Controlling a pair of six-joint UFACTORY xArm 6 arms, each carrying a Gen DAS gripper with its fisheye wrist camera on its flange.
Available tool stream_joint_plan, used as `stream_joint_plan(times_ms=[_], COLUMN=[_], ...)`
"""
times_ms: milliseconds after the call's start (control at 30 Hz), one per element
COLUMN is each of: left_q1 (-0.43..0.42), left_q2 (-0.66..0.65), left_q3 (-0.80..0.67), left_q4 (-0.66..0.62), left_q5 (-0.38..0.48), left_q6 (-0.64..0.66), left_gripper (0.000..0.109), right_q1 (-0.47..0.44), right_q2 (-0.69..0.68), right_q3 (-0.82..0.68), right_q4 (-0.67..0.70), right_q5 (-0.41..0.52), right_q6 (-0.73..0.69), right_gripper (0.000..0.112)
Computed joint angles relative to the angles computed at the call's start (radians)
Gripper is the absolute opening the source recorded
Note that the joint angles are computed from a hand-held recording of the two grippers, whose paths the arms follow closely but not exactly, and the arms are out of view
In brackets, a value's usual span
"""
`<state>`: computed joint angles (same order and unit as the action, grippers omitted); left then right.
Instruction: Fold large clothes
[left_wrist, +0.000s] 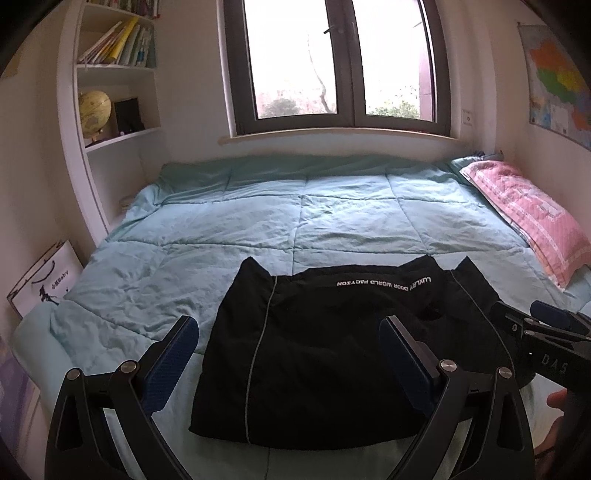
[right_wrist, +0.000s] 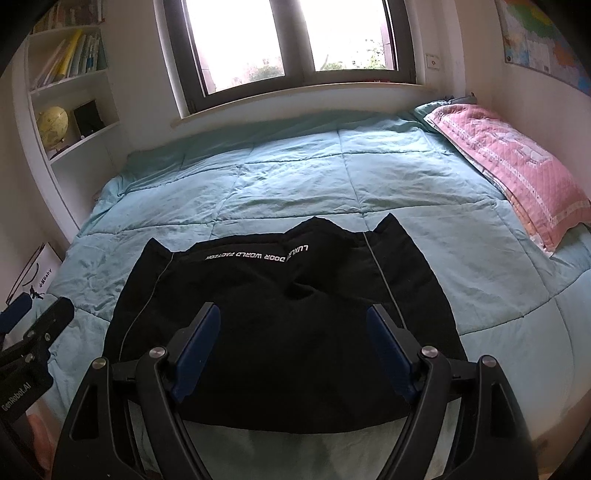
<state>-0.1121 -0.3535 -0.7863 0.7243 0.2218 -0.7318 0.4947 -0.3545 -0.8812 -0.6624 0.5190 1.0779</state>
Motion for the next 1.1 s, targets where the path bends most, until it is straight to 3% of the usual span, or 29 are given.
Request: stream_joint_plan(times_ms=[567, 733, 900, 1033, 1100], left_q1=[-0.015, -0.016, -0.01, 0.005, 0.011], left_q2=[0.013, 0.016, 0.018, 0.015, 0.017], left_q3=[-0.009, -0.004, -0.002, -0.001, 0.002], left_q4=[0.012, -0.066, -0.057, 0.072, 0.027], left_q5=[0.03, 0.024, 0.015, -0.005, -0.021], left_q6=[-0.011, 0.061, 0.051, -0.066, -0.027], left_gripper=[0.098, 0.098, 0.098, 0.098, 0.098], right_q1=[-0.001, 0.005, 0.01, 0.018, 0.02], right_q2=[0.01, 0.017, 0.025, 0.033, 0.041], right_q3=[0.002, -0.002, -0.007, -0.014, -0.017], right_q4=[0.041, 0.04, 0.051, 0.037, 0.042], right_q5=[-0.004, 0.001, 0.002, 0.008, 0.005], right_q6=[-0.028, -0.028, -0.037, -0.035, -0.043], right_gripper=[0.083, 0.083, 0.083, 0.083, 0.083])
